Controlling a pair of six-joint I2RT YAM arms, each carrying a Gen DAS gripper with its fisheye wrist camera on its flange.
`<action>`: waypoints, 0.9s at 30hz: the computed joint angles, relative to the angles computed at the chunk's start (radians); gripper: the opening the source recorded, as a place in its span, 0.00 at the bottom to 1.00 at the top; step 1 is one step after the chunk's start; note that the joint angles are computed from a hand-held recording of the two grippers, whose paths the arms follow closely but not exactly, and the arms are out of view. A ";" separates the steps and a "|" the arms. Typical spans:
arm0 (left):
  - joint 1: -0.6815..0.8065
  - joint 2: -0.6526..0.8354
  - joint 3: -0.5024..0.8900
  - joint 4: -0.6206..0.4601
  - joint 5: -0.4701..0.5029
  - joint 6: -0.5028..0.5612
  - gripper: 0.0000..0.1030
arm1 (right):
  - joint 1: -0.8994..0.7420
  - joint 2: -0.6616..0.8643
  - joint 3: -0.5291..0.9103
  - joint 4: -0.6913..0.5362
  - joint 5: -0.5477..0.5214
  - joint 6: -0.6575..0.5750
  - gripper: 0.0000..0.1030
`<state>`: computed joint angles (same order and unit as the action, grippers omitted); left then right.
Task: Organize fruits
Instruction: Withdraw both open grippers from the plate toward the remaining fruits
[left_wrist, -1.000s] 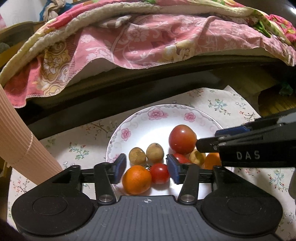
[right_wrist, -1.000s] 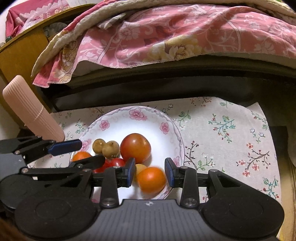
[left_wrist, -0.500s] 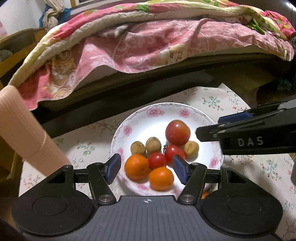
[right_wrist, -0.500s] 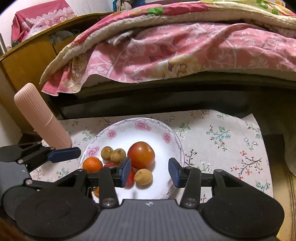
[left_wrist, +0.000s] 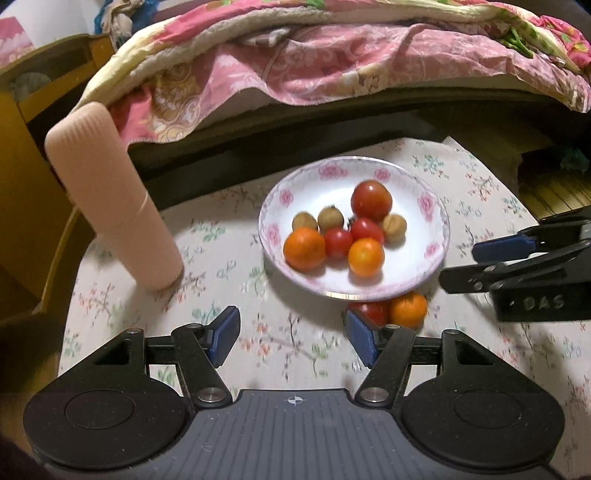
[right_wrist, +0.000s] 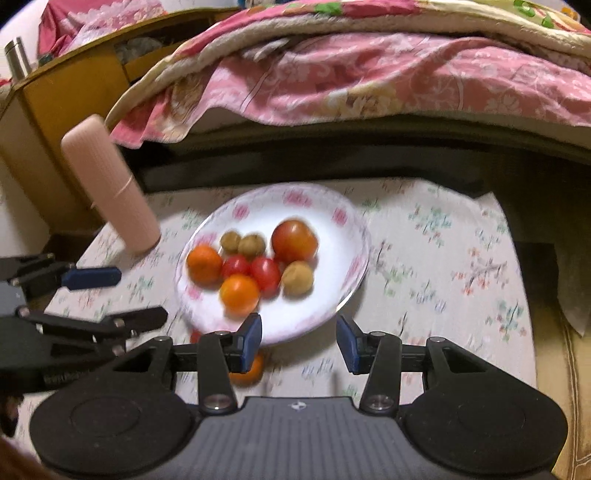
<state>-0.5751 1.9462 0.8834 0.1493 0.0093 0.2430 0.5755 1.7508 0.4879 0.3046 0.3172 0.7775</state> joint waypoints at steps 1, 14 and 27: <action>0.002 -0.007 -0.010 0.000 0.003 0.003 0.69 | 0.014 0.004 -0.001 0.000 -0.001 0.006 0.45; 0.028 -0.007 -0.035 -0.014 0.057 0.048 0.71 | 0.059 0.207 0.114 0.044 -0.047 -0.105 0.45; 0.009 0.044 -0.016 -0.003 0.099 0.053 0.72 | 0.058 0.260 0.174 0.022 -0.024 -0.178 0.33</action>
